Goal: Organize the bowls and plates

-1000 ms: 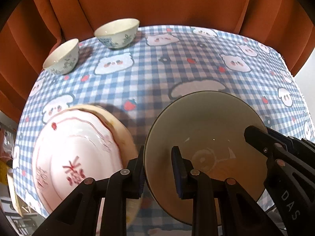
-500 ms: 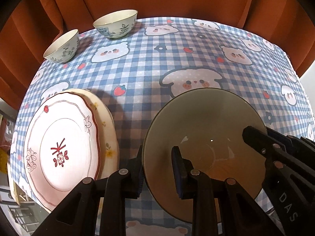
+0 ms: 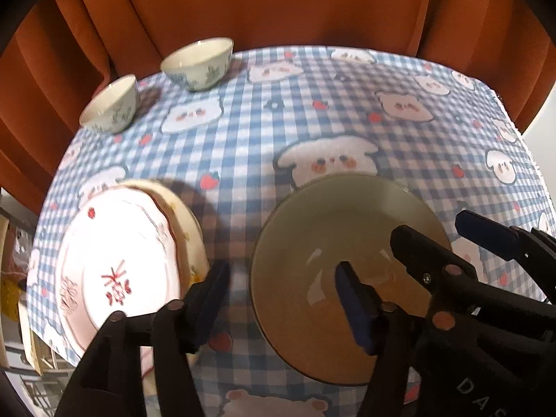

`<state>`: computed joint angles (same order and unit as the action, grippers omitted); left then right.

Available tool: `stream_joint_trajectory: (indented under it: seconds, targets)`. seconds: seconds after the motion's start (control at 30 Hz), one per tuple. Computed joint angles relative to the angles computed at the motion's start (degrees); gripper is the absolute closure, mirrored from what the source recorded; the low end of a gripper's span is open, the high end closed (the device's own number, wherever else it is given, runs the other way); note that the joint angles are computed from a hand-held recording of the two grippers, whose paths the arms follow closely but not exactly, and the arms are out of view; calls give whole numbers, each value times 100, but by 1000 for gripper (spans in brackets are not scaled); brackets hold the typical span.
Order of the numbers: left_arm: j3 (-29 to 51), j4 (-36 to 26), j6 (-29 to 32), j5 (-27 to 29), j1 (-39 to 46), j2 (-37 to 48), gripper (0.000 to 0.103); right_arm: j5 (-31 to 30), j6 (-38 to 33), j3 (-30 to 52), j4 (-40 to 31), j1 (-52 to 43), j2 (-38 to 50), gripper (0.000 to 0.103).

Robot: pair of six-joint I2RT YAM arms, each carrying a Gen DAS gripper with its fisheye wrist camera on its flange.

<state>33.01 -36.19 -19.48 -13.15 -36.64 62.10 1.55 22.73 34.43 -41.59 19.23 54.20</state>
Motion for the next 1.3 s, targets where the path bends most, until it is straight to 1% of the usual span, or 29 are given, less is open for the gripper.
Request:
stream_joint_trajectory:
  seconds: [0.2, 0.27, 0.33, 0.47, 0.57, 0.7, 0.8, 0.83, 0.9, 0.93, 1.07, 1.17, 1.3]
  targets:
    - [17, -102, 373, 160, 344, -369, 28, 204, 238, 252, -133, 250, 36, 35]
    - [14, -109, 576, 283, 538, -450, 27, 351, 403, 336, -176, 441, 79, 32]
    - [17, -136, 823, 429, 805, -549, 27, 591, 656, 445, -220, 722, 187, 31]
    - [102, -183, 1526, 955, 1580, -657, 27, 1036, 1283, 820, -326, 1291, 612, 29]
    - [236, -212, 2181, 1459, 2333, -601, 27, 1258, 1703, 1145, -385, 1617, 965, 29]
    - [529, -266, 3059, 2024, 3290, -297, 27, 1674, 2291, 1812, -566, 2098, 1674, 28]
    - [783, -288, 3689, 2394, 3945, -42, 27, 1798, 2616, 2198, -631, 2311, 2044, 28]
    - [880, -297, 3894, 2524, 4166, 62, 27, 1902, 2755, 2406, -666, 2419, 2248, 27]
    - [1080, -328, 4262, 2783, 4585, 301, 27, 1977, 2903, 2799, -797, 2532, 2622, 23]
    - [1153, -323, 4383, 2885, 4731, 402, 27, 2032, 2956, 3003, -855, 2586, 2805, 21]
    - [1564, -331, 4905, 3231, 5348, 916, 26, 2275, 3176, 3717, -1015, 2812, 3434, 20]
    - [2004, -378, 5267, 3430, 5787, 1406, 23, 2285, 3263, 4319, -1121, 2883, 3939, 20]
    - [2510, -335, 5562, 3580, 6169, 1957, 23, 2306, 3313, 5050, -1102, 2955, 4569, 20]
